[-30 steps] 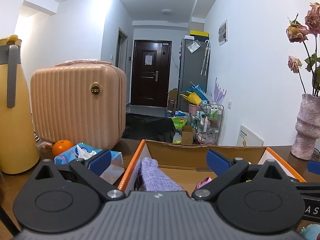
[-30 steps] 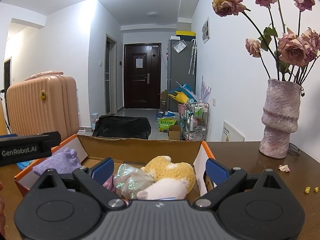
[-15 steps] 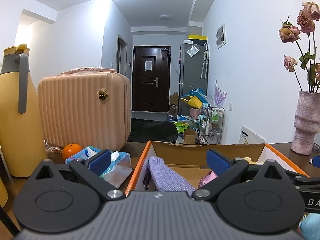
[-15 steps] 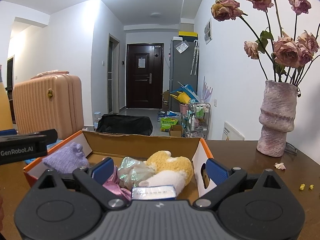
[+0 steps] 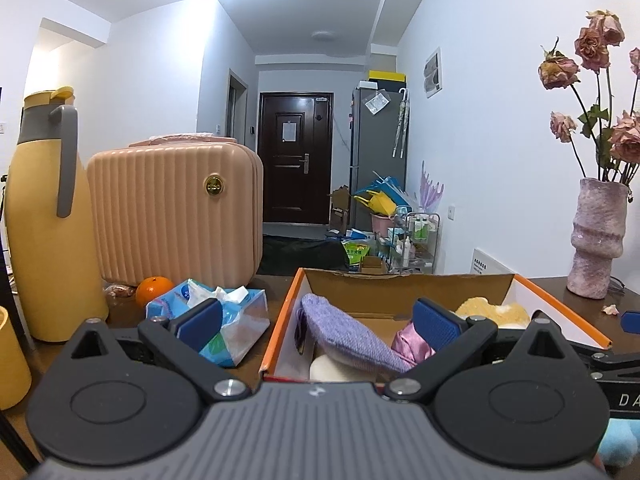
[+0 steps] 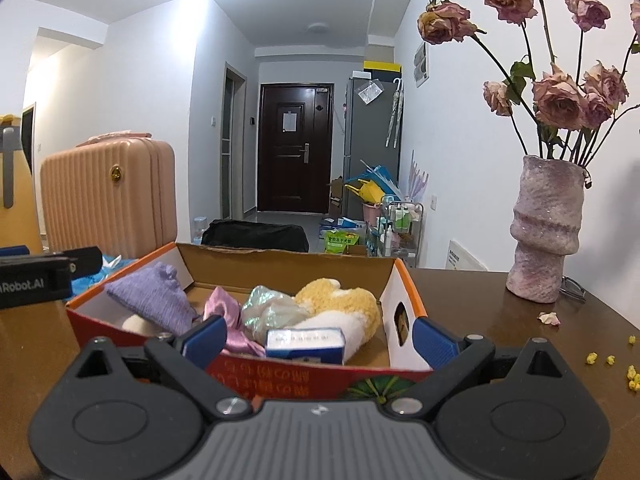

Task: Organize soft objects
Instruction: 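Move both tools back from the box toward the soft items on the table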

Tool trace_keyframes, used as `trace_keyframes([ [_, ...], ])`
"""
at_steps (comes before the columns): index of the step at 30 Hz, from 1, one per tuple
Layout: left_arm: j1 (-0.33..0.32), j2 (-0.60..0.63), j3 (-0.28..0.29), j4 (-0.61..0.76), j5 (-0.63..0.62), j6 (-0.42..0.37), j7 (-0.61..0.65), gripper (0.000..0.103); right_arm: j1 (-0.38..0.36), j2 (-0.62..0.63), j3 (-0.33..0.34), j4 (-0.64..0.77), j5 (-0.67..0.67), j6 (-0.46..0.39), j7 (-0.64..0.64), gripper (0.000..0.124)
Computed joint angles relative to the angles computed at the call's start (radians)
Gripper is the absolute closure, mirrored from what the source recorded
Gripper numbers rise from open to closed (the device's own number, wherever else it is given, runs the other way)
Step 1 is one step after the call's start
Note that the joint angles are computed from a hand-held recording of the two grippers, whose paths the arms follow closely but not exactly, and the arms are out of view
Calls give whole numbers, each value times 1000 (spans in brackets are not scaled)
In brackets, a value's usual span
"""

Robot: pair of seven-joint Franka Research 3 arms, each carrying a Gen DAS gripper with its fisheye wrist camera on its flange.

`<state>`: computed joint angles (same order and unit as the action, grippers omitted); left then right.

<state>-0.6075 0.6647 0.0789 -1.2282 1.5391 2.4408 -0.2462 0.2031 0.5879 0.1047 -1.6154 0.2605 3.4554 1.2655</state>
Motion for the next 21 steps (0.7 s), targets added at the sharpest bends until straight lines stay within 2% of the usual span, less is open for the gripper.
trace_keyframes([
  [5,-6,-51,-9,-78,30,-8,-34,0,-4,-37,3,-71,-8,37,-3,21],
  [16,11,-138,-73,-208,83,-57,-87,0,-53,-111,41,-202,-74,75,34,21],
  [21,30,-144,-100,-216,95,-64,-89,0,-66,-146,45,-267,-114,101,56,21],
])
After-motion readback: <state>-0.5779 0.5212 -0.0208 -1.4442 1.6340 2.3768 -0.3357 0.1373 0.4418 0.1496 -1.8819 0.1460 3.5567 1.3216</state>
